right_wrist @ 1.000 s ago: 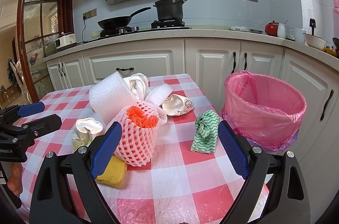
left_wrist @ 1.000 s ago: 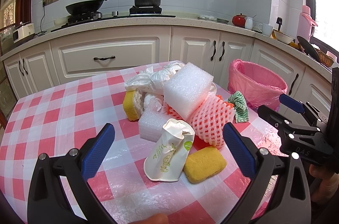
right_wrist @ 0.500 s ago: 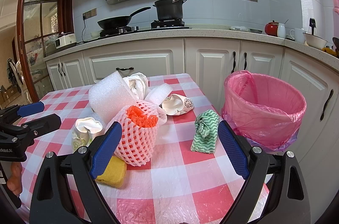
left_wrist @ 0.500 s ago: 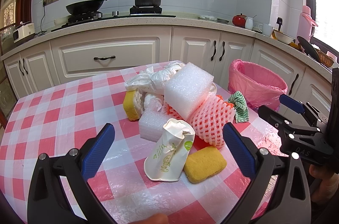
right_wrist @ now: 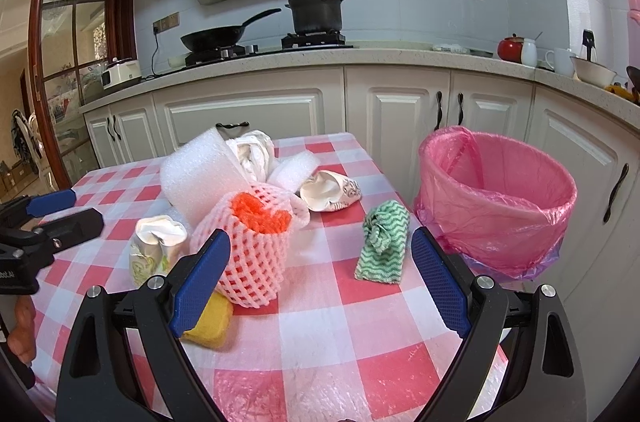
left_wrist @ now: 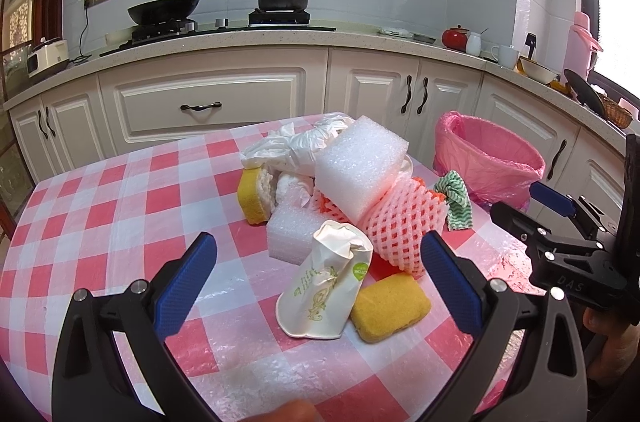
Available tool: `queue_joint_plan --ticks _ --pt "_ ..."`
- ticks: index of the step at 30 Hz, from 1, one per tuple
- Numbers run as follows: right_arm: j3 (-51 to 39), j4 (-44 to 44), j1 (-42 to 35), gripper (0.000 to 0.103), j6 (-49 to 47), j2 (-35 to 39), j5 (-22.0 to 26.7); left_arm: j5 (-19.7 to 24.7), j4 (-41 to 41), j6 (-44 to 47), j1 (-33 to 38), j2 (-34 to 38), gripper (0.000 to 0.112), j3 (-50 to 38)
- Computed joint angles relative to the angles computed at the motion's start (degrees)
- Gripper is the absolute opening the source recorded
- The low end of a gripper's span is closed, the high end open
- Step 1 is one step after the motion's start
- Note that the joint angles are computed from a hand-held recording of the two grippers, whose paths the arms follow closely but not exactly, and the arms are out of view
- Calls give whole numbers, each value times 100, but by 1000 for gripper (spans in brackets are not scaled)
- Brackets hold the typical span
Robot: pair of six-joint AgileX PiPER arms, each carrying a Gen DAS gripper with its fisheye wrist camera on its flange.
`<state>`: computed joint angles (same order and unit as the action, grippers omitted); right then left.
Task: Collect trash
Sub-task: 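Grasp the green zigzag cloth with the right gripper while the left grasps the white foam block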
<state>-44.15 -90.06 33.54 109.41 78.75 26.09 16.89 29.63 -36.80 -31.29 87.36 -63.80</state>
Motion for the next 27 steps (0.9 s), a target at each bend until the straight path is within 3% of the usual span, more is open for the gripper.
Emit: queue_joint_plan --ticks 5,13,22,27 --pt "-23 342 -259 86 -336 65 -174 -61 -325 305 78 15 98 5" --pt "-486 1343 -960 86 -1441 530 -545 -81 -1963 1925 309 464 98 -551" --pt "-1586 3640 -1553 86 -3942 1545 -707 313 -3380 3360 497 1292 95 -1579" --pt "-2217 5022 -1733 80 -5479 2052 -550 666 -4211 4207 612 1801 90 -2268"
